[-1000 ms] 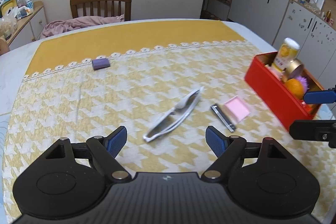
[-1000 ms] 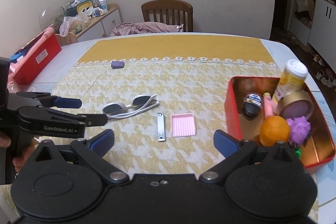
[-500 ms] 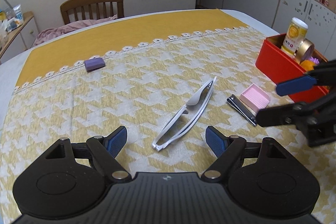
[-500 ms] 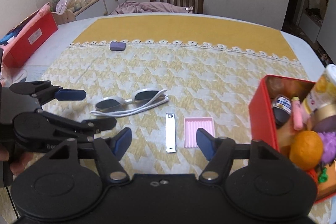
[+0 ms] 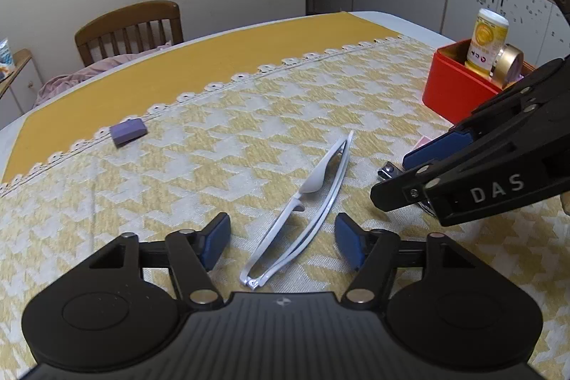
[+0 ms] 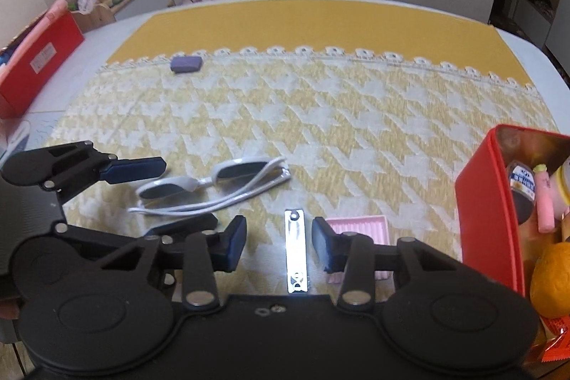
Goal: Organize rigid objects
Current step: 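Grasp the nail clipper with the right tool while the left tool grasps the sunglasses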
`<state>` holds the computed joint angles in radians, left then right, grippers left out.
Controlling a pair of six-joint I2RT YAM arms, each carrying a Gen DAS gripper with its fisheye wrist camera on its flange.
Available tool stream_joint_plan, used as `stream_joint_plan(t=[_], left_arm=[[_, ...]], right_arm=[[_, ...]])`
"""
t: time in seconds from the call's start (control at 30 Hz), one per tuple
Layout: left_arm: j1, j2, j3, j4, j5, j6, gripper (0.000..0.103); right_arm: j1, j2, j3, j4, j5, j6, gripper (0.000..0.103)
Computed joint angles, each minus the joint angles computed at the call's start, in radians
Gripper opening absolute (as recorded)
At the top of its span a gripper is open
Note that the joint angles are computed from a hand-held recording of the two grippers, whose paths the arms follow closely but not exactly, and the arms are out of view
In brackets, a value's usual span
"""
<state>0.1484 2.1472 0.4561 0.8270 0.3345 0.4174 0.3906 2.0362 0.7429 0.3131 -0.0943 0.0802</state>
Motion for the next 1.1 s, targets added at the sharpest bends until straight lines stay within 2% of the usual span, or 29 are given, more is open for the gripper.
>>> stream_joint_plan(t=[0.3,0.4,0.47,0.53,0.57,0.63,0.8,1.1], left_arm=[[0.019,0.033,0.020,0.016,0.049,-0.001,0.060],[0.010,0.030,0.012,0.024,0.050,0.022,0.048],[-0.003,0.023,0.000,0.028,0.052,0.040,0.033],[-0.018,0.017,-0.011,0.036,0.040,0.039,0.029],[-0.025,0.016,-0.016,0.044,0.030,0.033,0.028],[-0.029,0.011,-0.017,0.038,0.022,0.020,0.028],[-0.040,-0.025,-0.028,-0.001,-0.007,-0.028,0.025],[-0.025,-0.100,-0.079,-0.061,-0.021,-0.101,0.024]], right_arm=[[0.013,0.033,0.001,0.038,0.041,0.003,0.033],[0.027,0.039,0.004,0.041,0.067,0.009,0.032],[0.042,0.046,0.013,0.039,0.094,0.010,0.030],[0.052,0.050,0.013,0.046,0.115,0.008,0.025],[0.054,0.052,0.010,0.054,0.121,0.007,0.023],[0.050,0.049,0.002,0.064,0.122,0.009,0.012],[0.037,0.033,-0.018,0.073,0.109,0.010,0.010],[0.042,-0.095,-0.175,0.140,0.093,0.028,0.010]])
